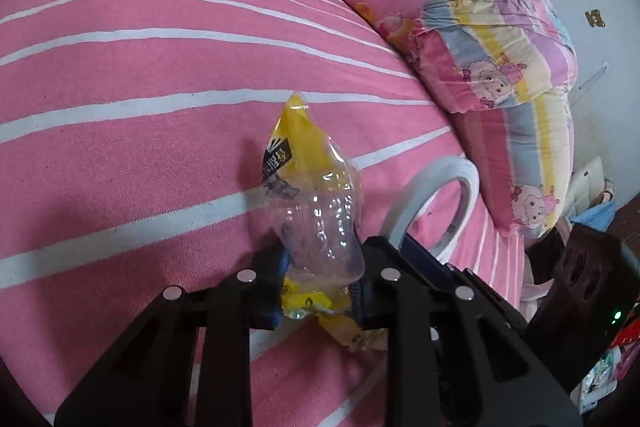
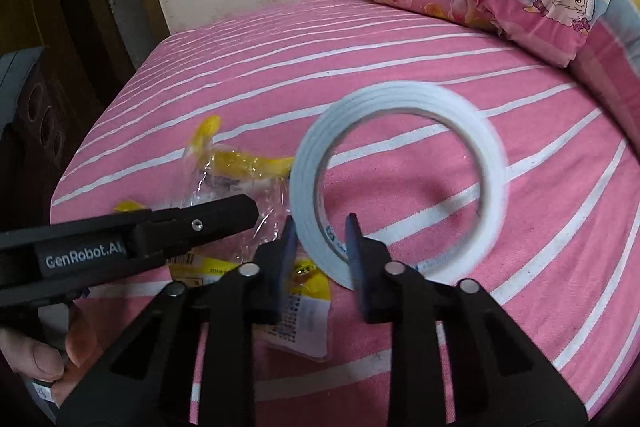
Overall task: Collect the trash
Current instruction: 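Grasp the yellow-and-clear plastic packet with the left tool while the right tool grasps the white tape roll, then carry the plastic packet and tape roll with both tools over the bin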
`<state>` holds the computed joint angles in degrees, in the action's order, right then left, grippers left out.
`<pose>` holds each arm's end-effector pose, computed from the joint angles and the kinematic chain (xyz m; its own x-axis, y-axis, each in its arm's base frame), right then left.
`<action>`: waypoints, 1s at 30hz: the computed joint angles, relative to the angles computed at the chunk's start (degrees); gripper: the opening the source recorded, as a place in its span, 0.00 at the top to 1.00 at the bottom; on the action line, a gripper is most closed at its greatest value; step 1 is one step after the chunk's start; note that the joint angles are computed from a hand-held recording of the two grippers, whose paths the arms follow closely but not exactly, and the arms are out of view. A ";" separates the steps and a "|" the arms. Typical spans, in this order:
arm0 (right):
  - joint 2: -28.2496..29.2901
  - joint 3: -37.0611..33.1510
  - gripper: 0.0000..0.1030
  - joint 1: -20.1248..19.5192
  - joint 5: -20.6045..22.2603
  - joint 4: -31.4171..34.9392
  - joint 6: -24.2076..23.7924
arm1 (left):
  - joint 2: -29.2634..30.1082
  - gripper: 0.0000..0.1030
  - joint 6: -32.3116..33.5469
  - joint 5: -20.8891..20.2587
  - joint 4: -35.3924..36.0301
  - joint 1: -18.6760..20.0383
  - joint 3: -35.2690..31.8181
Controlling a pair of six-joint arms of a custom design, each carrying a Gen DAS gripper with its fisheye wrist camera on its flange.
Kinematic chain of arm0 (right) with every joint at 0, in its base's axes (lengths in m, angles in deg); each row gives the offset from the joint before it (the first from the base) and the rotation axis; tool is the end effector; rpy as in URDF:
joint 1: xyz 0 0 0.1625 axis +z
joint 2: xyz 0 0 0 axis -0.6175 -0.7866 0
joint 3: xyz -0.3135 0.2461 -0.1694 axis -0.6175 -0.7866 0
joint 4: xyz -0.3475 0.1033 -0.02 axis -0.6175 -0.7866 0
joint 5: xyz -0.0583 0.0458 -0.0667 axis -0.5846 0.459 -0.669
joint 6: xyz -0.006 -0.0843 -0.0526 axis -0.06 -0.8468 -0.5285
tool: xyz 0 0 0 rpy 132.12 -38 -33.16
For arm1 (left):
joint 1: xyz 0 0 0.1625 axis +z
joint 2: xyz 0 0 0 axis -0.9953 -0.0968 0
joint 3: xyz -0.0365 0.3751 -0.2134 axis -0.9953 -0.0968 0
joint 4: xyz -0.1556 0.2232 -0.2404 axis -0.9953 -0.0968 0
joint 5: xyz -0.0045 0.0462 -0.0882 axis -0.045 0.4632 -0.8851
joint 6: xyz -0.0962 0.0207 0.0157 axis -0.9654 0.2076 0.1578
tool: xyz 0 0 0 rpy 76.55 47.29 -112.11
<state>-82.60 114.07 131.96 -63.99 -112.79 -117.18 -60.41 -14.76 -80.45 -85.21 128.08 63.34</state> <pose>0.1424 -0.6250 0.3334 -0.7764 -0.2939 0.5576 -0.5596 0.7285 -0.3951 -0.3952 -0.6284 0.0852 -0.9856 0.0279 -0.1667 0.1163 0.8275 -0.5494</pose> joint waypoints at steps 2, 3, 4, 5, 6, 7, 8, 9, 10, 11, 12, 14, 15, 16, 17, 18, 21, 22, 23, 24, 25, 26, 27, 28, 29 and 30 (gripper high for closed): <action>-0.47 0.27 0.79 -0.25 0.98 -0.08 0.75 | -0.47 0.78 -1.12 -0.71 -1.20 0.02 0.76; -0.96 0.47 0.79 -0.47 1.83 0.00 1.68 | -0.68 0.78 -1.43 -0.68 -1.63 -0.09 1.10; -1.59 1.16 0.80 -0.58 2.49 -0.34 2.43 | -1.03 0.78 -1.60 -0.50 -2.25 -0.34 1.61; -2.11 1.41 0.82 -0.73 3.26 -0.44 3.28 | -1.22 0.78 -1.69 -0.34 -2.62 -0.56 1.84; -2.77 1.91 0.82 -0.78 3.84 -0.75 4.22 | -1.52 0.78 -1.84 -0.22 -3.52 -0.88 2.33; -3.24 2.13 0.84 -0.70 4.24 -0.73 4.79 | -1.82 0.78 -1.95 -0.23 -4.54 -1.20 2.86; -3.90 2.69 0.85 -0.69 4.93 -1.04 5.27 | -2.10 0.78 -2.09 -0.16 -5.03 -1.48 3.24; -4.78 3.36 0.85 -0.55 5.67 -1.33 5.88 | -2.41 0.78 -2.19 -0.14 -5.52 -1.80 3.65; -5.34 3.81 0.85 -0.51 6.16 -1.55 6.24 | -2.79 0.78 -2.27 -0.13 -6.14 -2.24 4.23; -6.06 4.50 0.85 -0.43 6.76 -1.98 6.61 | -3.20 0.78 -2.41 0.09 -6.56 -2.74 4.86; -6.89 5.30 0.85 -0.22 7.20 -2.60 6.93 | -3.60 0.78 -2.51 0.36 -6.92 -3.19 5.51; -8.41 6.91 0.85 0.10 7.98 -3.52 7.39 | -4.58 0.78 -2.77 1.04 -7.66 -4.39 7.22; -9.37 7.79 0.85 0.38 8.16 -3.77 7.62 | -5.17 0.78 -2.98 1.52 -8.11 -5.12 8.35; -10.00 8.38 0.85 0.59 8.15 -3.92 7.74 | -5.62 0.78 -3.12 1.86 -8.32 -5.58 9.13; -10.84 9.20 0.85 0.80 8.22 -4.02 7.91 | -6.24 0.78 -3.34 2.32 -8.64 -6.31 10.33; -12.13 10.35 0.85 1.01 8.37 -3.82 8.26 | -6.72 0.78 -3.57 2.63 -8.84 -6.82 11.21; -15.64 13.05 0.85 1.22 8.88 -2.15 9.63 | -8.64 0.78 -5.22 3.21 -10.42 -8.89 15.04; -16.53 13.79 0.85 1.36 8.92 -1.87 10.12 | -9.46 0.78 -6.08 3.64 -11.23 -9.98 16.77; -18.49 15.27 0.85 1.61 8.91 -1.09 11.02 | -9.91 0.78 -6.65 3.90 -11.79 -10.61 17.86; -19.58 16.14 0.85 1.77 8.94 -0.91 11.43 | -10.43 0.78 -7.39 4.17 -12.38 -11.36 19.07; -21.14 17.35 0.85 1.95 9.15 -0.47 11.97 | -11.07 0.78 -8.46 4.49 -13.30 -12.35 20.77; -22.90 18.69 0.85 2.08 9.61 -0.03 12.46 | -11.77 0.78 -9.56 4.61 -14.25 -13.36 22.61; -25.75 20.97 0.85 2.00 10.77 0.69 13.05 | -12.37 0.78 -10.43 4.69 -15.28 -14.28 24.30; -27.39 22.33 0.85 2.00 11.03 1.16 13.37 | -13.13 0.78 -11.53 4.82 -17.00 -15.56 26.68; -29.36 23.76 0.85 2.28 10.69 2.29 14.02 | -13.89 0.78 -12.73 5.15 -18.44 -16.87 29.00; -31.89 25.48 0.85 2.73 10.65 3.81 14.86 | -14.52 0.78 -13.84 5.54 -19.27 -17.98 30.82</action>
<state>-114.49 139.55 134.69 -53.34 -108.98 -102.32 -74.93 -28.60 -74.91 -104.48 110.10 94.16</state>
